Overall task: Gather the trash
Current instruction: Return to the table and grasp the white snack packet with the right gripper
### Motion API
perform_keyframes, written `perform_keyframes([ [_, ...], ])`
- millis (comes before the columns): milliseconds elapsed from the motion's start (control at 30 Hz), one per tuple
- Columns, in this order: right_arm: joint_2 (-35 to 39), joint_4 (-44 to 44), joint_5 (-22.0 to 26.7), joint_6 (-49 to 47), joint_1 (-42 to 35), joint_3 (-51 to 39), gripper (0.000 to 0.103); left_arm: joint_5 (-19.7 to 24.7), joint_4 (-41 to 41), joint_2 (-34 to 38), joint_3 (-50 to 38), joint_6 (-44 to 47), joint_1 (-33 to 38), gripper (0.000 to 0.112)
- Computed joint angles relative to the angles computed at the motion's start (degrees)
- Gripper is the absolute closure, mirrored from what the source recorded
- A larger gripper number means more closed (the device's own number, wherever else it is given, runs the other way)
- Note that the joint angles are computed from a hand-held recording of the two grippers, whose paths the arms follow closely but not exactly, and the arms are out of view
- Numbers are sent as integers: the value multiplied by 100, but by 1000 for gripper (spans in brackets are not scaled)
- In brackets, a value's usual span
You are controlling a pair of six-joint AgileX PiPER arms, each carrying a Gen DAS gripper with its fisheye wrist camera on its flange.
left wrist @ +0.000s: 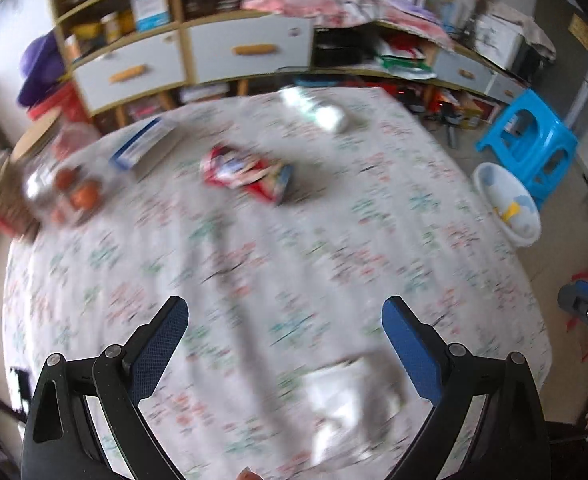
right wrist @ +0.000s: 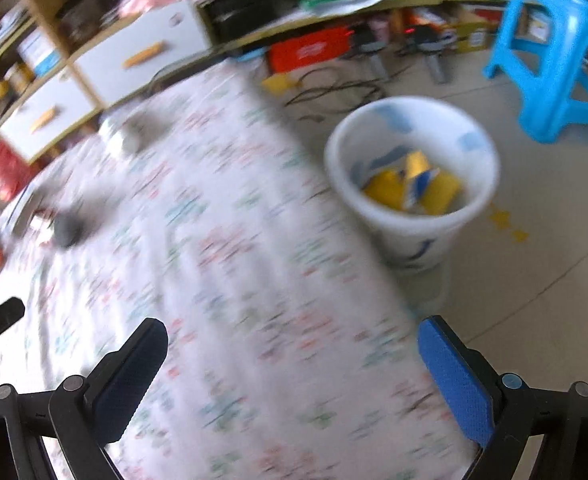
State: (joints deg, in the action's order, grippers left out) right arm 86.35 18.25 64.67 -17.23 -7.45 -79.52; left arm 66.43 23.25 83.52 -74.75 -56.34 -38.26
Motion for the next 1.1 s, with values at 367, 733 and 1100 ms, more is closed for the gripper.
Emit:
perform_keyframes([
  [367,-403,-295,-526,877,2274,1258,1,101,-234,-1373,1349,-247,502,13],
  [733,201,-342,-863,1422,3632,1540,1,116,-515,-1886,1702,-87,947,13],
  [1100,430,-817,-1161,1538,4169,1375,70,94,-565,-1819,1725,14,1085,13],
])
